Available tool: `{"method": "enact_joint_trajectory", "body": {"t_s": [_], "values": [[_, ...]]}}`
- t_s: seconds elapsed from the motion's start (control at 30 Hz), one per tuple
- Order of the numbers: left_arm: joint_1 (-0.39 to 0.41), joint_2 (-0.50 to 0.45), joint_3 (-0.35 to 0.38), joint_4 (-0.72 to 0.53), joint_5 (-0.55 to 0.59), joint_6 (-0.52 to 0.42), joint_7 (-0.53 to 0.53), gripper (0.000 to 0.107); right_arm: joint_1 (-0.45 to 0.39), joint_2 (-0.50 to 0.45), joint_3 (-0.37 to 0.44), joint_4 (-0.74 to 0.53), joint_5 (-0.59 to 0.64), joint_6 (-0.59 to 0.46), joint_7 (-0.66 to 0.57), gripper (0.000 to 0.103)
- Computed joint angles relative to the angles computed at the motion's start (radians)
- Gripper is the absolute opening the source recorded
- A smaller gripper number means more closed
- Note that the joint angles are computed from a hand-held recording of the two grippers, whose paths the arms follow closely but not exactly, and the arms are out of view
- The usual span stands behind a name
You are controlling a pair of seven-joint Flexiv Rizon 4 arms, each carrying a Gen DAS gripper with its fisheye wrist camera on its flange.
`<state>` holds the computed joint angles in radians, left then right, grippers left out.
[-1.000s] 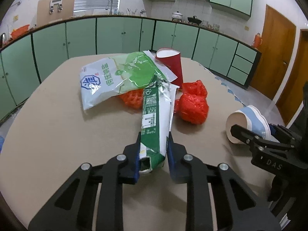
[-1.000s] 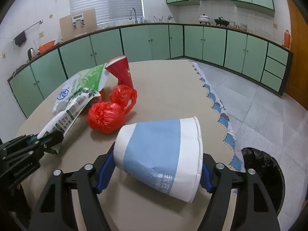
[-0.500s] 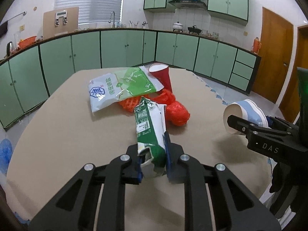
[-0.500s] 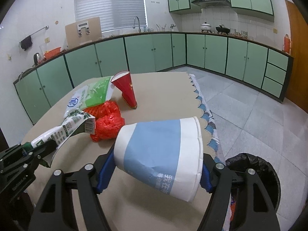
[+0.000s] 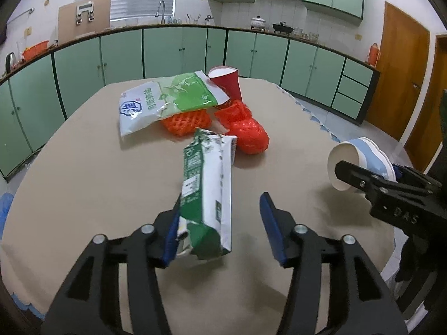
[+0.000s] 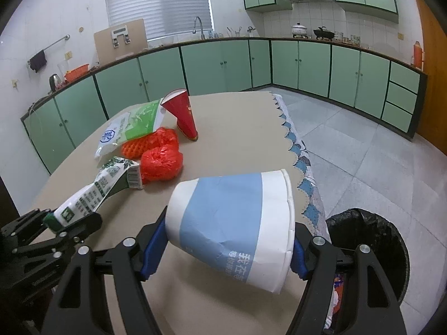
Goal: Collect trash
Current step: 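Lift the carton and paper cup and carry them over the black bin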
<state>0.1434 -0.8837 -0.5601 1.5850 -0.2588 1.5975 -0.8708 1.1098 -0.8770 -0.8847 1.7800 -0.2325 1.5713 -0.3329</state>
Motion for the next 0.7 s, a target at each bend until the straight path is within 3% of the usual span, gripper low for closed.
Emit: {"method": "enact_joint_trajectory", "body": {"t_s": [0.2,0.23,0.27,0.33,0.7], "values": [[-0.073,-0.018,0.085,-0.072,-0.039,-0.052,-0.044,0.057,0.002,-0.001,-0.002,-0.001,0.001,-0.003,-0.001,0.071],[-0.078,-0.021,0.092,-0.077,-0.043,-0.048,-0.046,0.052,0.002,-0.002,-0.002,-0.001,0.001,-0.003,-0.001,0.071],[-0.085,-0.024,0.102,-0.084,-0.044,-0.044,-0.047,0.028,0.001,-0.002,-0.002,-0.001,0.0,-0.003,0.0,0.071],[-0.071,-0.028,0.082,-0.081,-0.045,-0.04,-0.035,0.022,0.001,-0.001,-0.002,-0.001,0.0,-0.004,0.001,0.071],[0.044,0.002,-0.049,0.022,0.045,0.094,-0.063,0.016,0.045,-0.011,-0.056,0.018,0.029,0.034,-0.02,0.071]]}}
